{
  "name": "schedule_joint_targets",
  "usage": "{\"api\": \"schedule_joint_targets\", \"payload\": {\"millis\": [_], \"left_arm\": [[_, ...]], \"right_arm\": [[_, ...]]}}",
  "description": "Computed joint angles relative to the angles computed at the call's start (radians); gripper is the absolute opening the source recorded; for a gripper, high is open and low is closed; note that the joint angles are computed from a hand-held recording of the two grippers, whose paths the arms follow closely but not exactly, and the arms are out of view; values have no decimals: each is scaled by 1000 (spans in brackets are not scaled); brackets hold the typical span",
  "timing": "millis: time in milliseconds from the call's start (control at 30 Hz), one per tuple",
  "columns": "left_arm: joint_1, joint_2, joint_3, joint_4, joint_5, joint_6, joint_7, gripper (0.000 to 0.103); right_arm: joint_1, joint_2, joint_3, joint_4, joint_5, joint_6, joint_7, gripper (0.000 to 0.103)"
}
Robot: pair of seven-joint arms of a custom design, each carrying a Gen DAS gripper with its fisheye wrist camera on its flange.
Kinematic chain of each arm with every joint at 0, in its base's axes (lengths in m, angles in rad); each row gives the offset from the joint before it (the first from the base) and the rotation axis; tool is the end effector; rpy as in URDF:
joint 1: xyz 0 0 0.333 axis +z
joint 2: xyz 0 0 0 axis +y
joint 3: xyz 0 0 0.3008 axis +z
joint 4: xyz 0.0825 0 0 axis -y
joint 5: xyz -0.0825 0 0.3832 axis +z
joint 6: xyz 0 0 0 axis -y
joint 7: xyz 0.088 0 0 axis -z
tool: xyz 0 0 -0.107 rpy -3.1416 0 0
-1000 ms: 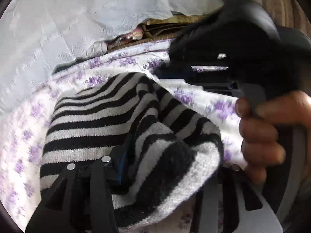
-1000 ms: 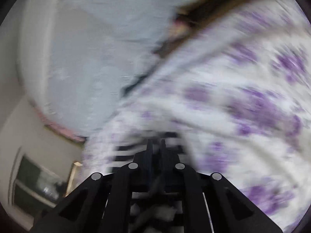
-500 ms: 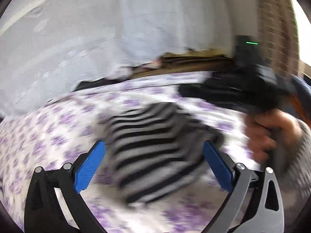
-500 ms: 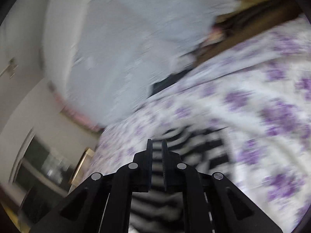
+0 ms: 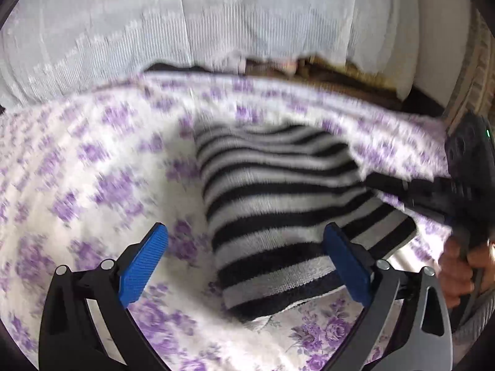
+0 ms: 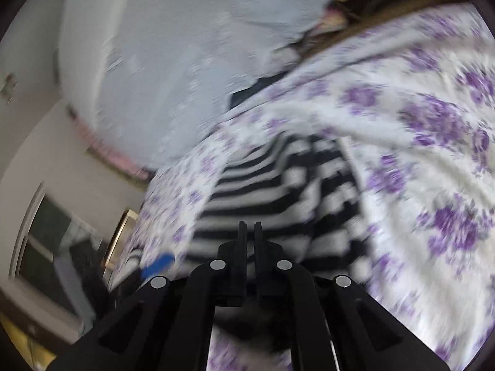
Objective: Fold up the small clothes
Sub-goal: 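Press the folded sweater flat with the left tool and release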
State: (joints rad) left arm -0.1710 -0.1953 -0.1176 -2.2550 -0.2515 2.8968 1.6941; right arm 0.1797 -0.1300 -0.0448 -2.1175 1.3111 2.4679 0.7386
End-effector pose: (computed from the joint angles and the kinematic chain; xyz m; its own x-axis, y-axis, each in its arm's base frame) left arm 0.5184 -0.1419 0.5286 -0.2466 -0.9632 0.1074 -0.6678 0.0886 -0.7390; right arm 0.5489 0.0717 0.5066 0.3146 -0.6915 -0.6503 -0.7649 0.2210 -0.6051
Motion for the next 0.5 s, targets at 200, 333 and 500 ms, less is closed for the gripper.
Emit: {"api": "schedule_joint_targets", "payload": {"millis": [200, 333, 500], "left_arm": [[-6, 54, -8, -18, -8, -31, 28, 99], [-18, 34, 25, 25, -164, -124, 138, 99], [32, 56, -13, 85, -50, -78, 64, 99]], "right_arm": [[17, -9, -21, -87, 23, 3, -19, 0], [-5, -64, -6, -106, -2, 28, 46, 3], [34, -28, 11, 1, -44, 130, 51, 26]]}}
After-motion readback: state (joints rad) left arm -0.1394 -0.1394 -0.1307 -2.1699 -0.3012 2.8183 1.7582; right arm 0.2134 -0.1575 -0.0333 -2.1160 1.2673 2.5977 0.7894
